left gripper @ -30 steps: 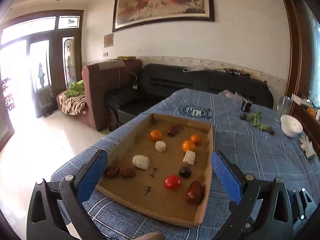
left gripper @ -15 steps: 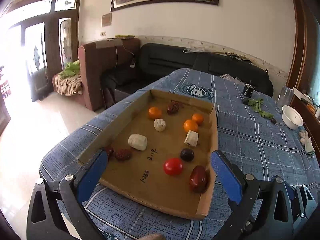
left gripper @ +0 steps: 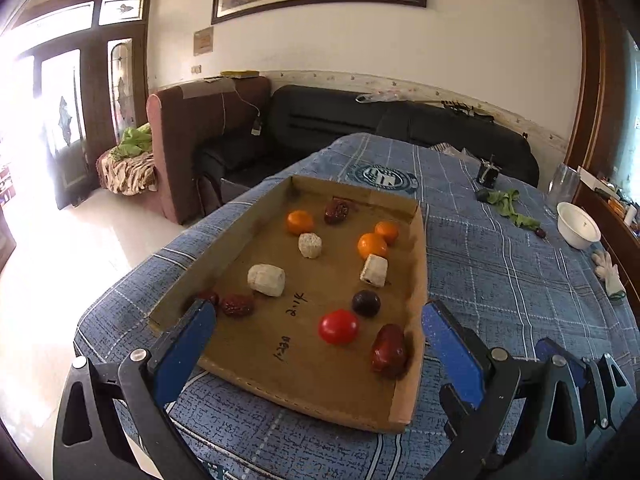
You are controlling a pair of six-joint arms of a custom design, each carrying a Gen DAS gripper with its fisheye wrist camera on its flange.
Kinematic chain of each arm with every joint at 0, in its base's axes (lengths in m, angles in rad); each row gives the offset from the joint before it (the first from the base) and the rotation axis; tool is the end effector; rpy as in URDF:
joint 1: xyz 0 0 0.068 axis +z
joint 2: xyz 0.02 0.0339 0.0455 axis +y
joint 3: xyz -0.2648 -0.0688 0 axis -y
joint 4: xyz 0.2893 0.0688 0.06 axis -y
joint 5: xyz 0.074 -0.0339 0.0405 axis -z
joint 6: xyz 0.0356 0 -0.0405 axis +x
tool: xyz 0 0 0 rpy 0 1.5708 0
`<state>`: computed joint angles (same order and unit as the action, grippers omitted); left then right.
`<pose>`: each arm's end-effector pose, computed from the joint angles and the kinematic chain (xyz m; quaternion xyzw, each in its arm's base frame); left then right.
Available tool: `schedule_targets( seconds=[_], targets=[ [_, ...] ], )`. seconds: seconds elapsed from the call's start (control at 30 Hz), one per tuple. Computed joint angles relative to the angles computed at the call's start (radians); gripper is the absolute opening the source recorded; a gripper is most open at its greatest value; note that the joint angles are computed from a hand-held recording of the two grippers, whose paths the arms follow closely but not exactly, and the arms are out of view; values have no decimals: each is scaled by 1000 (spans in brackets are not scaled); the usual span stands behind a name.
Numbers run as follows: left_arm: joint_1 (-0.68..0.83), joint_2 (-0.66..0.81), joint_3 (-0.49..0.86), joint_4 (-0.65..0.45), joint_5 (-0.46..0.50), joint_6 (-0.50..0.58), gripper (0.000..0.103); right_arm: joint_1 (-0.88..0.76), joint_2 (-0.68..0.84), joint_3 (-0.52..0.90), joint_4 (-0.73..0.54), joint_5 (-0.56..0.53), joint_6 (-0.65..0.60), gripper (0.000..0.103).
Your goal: Organize fruits
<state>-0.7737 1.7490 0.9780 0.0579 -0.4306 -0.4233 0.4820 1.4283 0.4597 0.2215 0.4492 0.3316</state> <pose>0.2941 -0.2666 0.1460 0.0674 0.8903 -0.0683 0.4451 0.2495 0.1131 0.0991 0.0218 0.8975 -0.0330 0.4392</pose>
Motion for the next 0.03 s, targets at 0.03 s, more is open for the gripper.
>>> schedule_targets(
  seconds=[0.03],
  targets=[
    [0, -1, 2, -7, 6, 2, 103, -8, -10, -5, -1, -9, 2, 95]
  ],
)
